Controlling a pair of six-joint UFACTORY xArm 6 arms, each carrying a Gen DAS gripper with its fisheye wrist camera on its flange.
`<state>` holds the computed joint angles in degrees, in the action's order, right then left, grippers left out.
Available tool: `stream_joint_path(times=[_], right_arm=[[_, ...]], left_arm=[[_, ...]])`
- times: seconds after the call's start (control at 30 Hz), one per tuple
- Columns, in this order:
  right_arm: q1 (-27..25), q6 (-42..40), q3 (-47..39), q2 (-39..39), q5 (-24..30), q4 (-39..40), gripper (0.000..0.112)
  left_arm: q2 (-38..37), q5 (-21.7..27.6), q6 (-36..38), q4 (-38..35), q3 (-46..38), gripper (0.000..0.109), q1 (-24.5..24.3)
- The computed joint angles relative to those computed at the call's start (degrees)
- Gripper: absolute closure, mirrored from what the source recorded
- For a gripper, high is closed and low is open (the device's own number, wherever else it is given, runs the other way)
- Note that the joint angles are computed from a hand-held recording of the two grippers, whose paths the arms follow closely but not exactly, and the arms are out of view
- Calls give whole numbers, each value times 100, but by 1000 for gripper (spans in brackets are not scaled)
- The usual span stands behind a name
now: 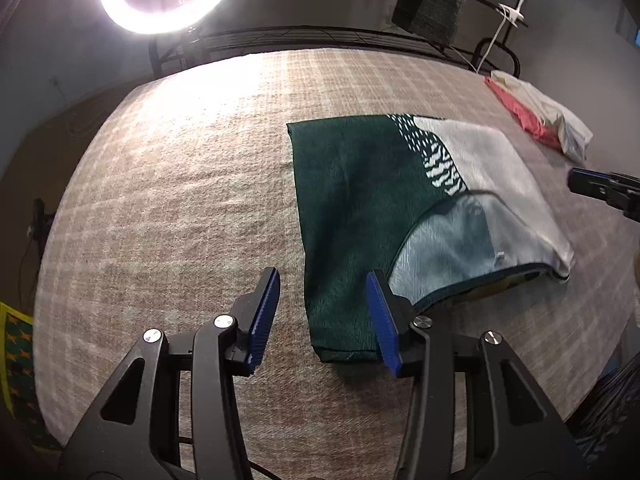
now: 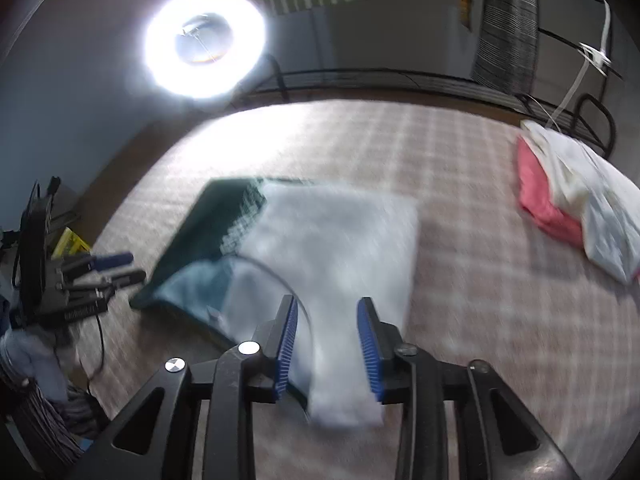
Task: Fold small clothes
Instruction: 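Move both tools to the folded edge of the shirt bundle, then grasp the folded bundle edge with the left tool while the right tool grasps it too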
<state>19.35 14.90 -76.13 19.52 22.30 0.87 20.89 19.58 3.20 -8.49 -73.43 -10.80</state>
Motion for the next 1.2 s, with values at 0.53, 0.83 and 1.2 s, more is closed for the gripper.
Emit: stream_joint_path(times=[0.53,0.83,1.2], right_arm=[[292,-887,-4517,3121,1760,794,99],[246,-1073,-4443,3145,1937,1200,80],[-545,-2011,-1176,1046,641,3815,59]], left_arm=[[516,741,707,-1025,-664,63,-46],[523,1298,930,-2184,-892,63,356],[856,2660,1205,-4427,-1314,57,1187]])
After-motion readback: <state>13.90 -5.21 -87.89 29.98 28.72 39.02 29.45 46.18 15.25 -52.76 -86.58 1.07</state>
